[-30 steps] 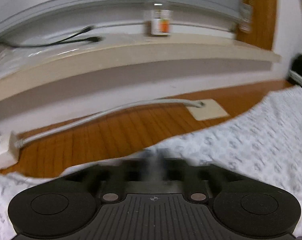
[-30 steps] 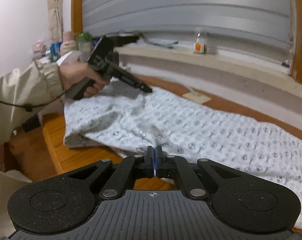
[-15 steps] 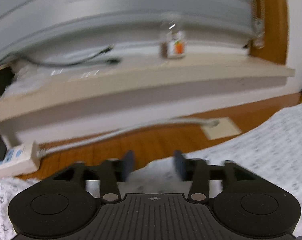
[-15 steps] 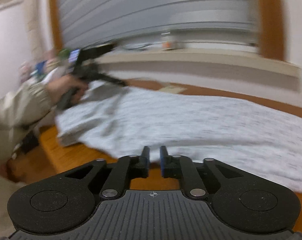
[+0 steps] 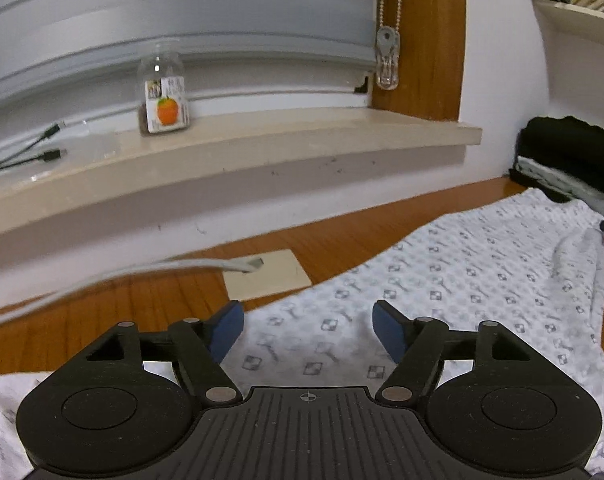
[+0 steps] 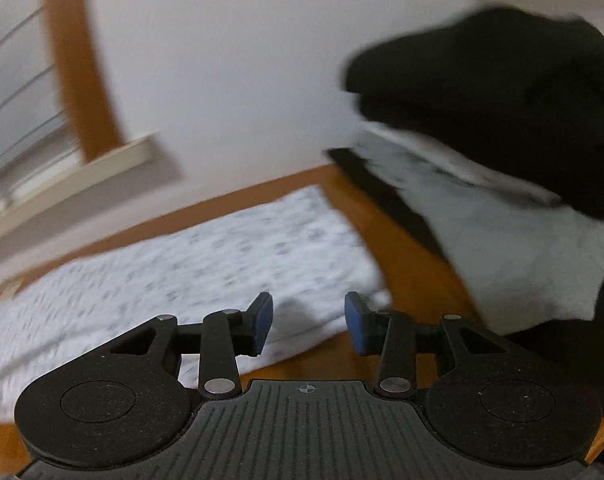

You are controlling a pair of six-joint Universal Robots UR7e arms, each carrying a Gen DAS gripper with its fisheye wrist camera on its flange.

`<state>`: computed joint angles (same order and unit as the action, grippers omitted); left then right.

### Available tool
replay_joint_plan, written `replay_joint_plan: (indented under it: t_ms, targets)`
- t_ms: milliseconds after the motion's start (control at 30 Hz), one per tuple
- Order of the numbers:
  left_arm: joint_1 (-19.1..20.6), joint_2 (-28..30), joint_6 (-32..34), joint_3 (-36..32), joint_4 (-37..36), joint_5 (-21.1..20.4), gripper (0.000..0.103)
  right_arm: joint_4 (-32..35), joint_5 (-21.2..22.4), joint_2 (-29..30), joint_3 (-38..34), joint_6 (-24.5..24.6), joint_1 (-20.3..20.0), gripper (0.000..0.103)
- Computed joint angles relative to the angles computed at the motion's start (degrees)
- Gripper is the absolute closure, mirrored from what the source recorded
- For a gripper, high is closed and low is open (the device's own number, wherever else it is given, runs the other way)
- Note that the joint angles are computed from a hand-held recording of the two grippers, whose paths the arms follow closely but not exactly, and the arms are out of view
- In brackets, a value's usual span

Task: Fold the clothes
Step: 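Open both grippers and release the sheet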

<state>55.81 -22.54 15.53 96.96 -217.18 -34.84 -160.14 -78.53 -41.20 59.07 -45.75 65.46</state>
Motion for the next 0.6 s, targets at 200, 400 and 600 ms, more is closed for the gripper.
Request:
replay_joint_plan:
  t_ms: [200,400,600]
  targets:
    - [0.6,-0.3,-2.8,1.4,0.8,-0.5,0.027,-0.5,-3.9,3.6,-4.8,0.7,1.2,0.063]
    - [0.9,-0.6,-3.9,1.9,-0.4,-0.9,0.026,-5.8,-0.6,4.4,-5.9,-1.7,1.1,0.100]
    - [1.1,-0.9,-4.8,1.9,0.8,-1.4,0.024,-7.5,-5.6,5.8,-8.6,-2.9,1.8,0.100]
